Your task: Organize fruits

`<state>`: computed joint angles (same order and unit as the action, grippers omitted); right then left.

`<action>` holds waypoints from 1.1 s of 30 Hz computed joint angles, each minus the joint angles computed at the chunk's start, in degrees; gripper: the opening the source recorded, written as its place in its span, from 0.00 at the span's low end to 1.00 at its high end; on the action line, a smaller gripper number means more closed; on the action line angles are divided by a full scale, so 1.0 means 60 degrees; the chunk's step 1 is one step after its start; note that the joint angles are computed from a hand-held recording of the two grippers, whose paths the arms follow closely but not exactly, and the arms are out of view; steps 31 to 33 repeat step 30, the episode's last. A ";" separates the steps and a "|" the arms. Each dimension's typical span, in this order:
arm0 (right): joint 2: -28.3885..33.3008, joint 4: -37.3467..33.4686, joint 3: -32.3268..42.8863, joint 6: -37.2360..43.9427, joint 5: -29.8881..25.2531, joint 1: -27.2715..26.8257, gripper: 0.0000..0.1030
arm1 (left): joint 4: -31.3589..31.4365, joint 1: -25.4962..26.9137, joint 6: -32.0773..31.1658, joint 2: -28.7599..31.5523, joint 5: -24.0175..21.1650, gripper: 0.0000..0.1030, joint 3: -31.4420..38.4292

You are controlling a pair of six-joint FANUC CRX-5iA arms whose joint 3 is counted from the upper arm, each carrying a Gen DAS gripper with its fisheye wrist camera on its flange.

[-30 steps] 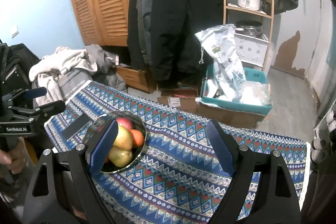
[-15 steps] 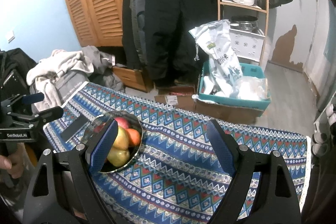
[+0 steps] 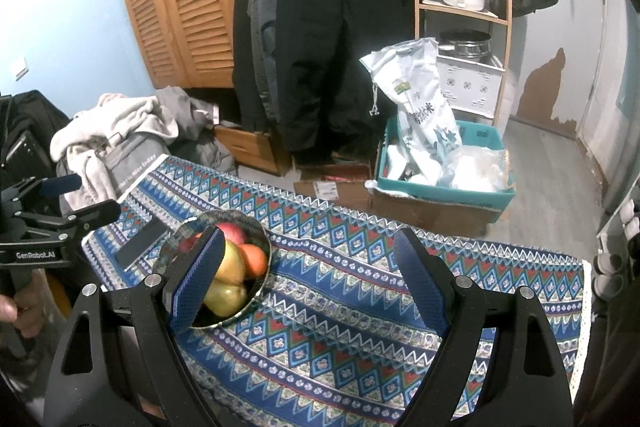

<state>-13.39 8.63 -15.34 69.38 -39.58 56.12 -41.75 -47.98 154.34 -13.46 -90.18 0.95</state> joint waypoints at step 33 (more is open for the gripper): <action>-0.0028 0.0015 -0.0053 0.0004 0.0002 0.0027 0.83 | 0.0125 0.0019 0.0108 -0.0031 0.0087 0.99 -0.0016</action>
